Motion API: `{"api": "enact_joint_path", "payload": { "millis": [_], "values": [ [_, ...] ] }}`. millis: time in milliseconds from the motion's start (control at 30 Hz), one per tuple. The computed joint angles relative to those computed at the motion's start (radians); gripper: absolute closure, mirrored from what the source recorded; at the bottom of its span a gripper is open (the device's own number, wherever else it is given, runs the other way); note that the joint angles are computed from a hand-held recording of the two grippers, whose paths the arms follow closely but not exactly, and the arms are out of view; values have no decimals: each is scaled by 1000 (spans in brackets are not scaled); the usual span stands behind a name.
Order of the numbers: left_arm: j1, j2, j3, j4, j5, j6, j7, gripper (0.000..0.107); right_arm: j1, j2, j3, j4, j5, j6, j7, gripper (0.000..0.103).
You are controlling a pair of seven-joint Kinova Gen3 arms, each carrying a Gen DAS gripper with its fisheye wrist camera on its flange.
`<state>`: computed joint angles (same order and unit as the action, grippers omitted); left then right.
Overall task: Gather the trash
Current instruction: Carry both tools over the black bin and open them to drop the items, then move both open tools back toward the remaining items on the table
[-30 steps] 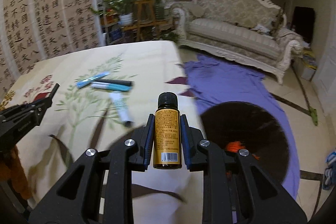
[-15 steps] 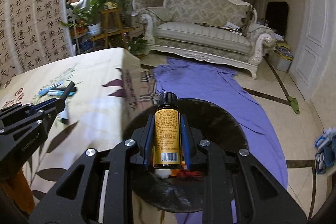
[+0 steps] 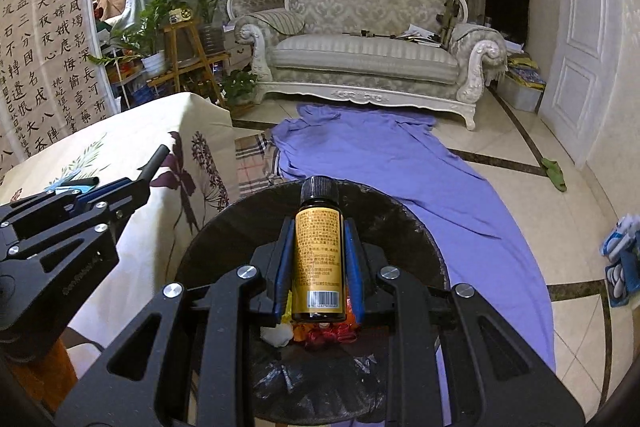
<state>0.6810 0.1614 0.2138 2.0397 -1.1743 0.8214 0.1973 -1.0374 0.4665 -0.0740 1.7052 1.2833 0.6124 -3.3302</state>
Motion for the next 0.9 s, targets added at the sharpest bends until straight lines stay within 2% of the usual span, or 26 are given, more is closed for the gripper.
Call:
{"api": "enact_joint_path", "payload": {
  "millis": [100,233,300,400,500,600,900],
  "values": [
    [-10,13,-5,-10,16,-13,-25,92,9,3,6,1,-3,-14,-17,79],
    [1,25,-13,-22,27,7,-27,63,11,2,8,1,-11,-11,-20,75],
    [3,23,-16,-19,28,9,-20,60,8,-2,13,7,-1,-8,-40,67],
    [0,20,-19,-16,42,5,-14,49,12,-8,10,18,5,-5,-53,65],
    [-6,8,-20,-10,52,-3,-9,45,15,-9,5,22,16,1,-67,56],
    [-9,-3,-15,-5,65,5,-10,39,25,-11,-5,22,10,-3,-57,55],
    [-42,-67,6,35,141,28,-46,38,18,-4,-11,-22,-63,-47,46,55]
  ]
}}
